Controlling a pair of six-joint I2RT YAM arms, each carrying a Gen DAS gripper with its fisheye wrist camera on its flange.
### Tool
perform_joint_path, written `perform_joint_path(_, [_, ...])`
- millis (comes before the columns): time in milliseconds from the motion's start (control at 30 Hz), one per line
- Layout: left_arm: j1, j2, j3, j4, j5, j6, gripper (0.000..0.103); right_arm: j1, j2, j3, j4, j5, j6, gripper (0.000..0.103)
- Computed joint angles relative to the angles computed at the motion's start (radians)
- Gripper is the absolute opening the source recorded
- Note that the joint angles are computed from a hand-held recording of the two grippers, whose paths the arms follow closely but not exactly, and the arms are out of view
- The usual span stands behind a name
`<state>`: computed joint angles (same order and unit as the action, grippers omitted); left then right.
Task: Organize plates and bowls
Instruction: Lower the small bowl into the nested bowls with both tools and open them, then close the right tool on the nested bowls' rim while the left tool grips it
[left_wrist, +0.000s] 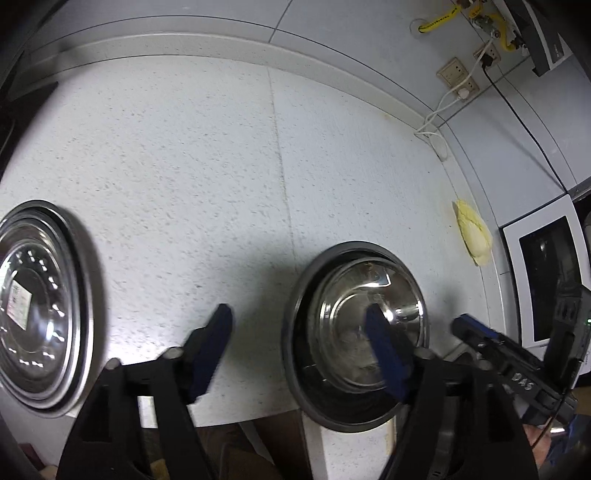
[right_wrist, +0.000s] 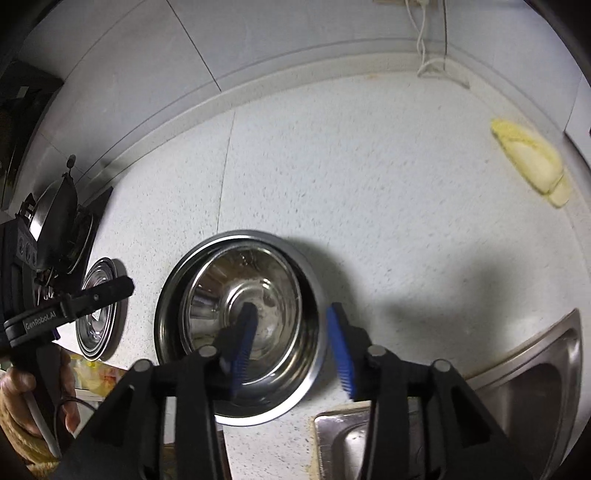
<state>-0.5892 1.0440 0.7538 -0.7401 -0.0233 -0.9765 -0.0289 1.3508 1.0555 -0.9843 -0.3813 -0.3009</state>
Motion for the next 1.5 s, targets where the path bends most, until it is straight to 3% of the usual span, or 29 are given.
perform_joint_path(300, [0.086,-0.051,-0.092,-0.020,0.065,0.059,0.075,-0.043,0.040,0.018,-0.059,0.044,-0.124,0.049])
perform_joint_path(767, [0.051,0.052,-0.163,0.076,0.118,0.038,0.073,0.008,0.106,-0.036,-0.035,0.085,-0.140,0.048])
perform_joint_path(933, [0.041,0.085,-0.164,0.109,0.132,0.028,0.061,0.025,0.116,-0.055,-0.016,0.099,-0.146,0.048])
perform_joint_path(1267, [0.046,0.172,-0.153,0.208,0.186,0.033,0.041,0.055,0.120,-0.081,0.010,0.107,-0.127,0.024])
perform_joint_path(1400, [0.045,0.227,-0.128,0.263,0.208,0.044,0.024,0.046,0.154,-0.074,0.018,0.068,-0.111,0.015])
perform_joint_path(1500, [0.034,0.259,-0.100,0.286,0.215,0.053,0.007,0.043,0.162,-0.075,0.028,0.056,-0.104,0.014])
